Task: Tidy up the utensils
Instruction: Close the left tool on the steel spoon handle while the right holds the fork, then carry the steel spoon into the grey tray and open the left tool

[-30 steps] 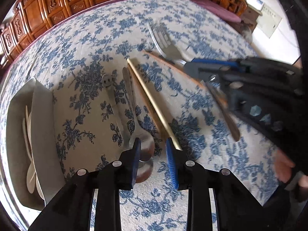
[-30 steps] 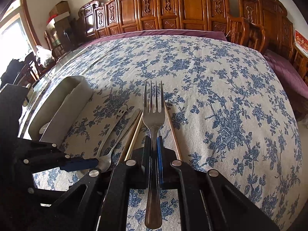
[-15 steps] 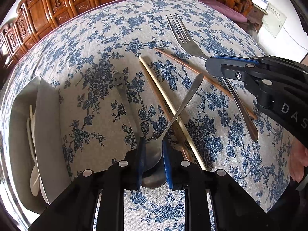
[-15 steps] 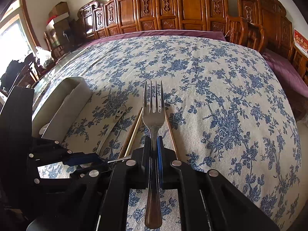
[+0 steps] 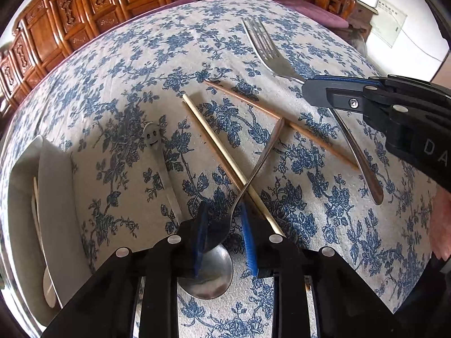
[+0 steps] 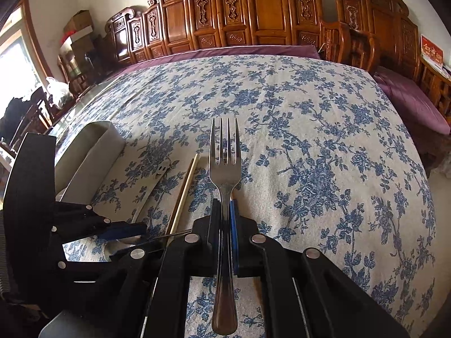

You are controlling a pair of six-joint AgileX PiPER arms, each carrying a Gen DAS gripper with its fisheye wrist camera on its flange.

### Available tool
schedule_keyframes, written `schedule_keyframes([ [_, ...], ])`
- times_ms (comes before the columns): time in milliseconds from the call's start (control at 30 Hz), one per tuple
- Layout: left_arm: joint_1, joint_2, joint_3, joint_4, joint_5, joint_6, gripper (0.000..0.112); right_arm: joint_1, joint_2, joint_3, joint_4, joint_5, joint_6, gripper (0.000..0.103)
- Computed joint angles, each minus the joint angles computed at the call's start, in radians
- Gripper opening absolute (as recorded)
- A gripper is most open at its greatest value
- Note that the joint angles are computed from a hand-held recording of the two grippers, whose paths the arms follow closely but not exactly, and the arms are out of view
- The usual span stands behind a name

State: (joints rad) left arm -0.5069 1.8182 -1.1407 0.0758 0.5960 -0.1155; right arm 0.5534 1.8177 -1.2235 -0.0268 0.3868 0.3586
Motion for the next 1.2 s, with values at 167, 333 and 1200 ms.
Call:
schedule_keyframes([
  [167,0.014,0.022,-0.031,-0.052,0.011,0.084,0.022,-0.005,-0.009,0.007,0.008,-0.006,-0.006,0.008],
  [333,0.017,0.035,-0.047,-0.103,0.006,0.163,0.005,-0.004,-0.006,0.006,0.003,0.0,-0.003,0.008],
  [1200,0.245,-0.241,0.092,-0.346,0.023,0.402,0.002,0.09,0.066,-0.106,-0.018,0.046,0.011,0.008],
])
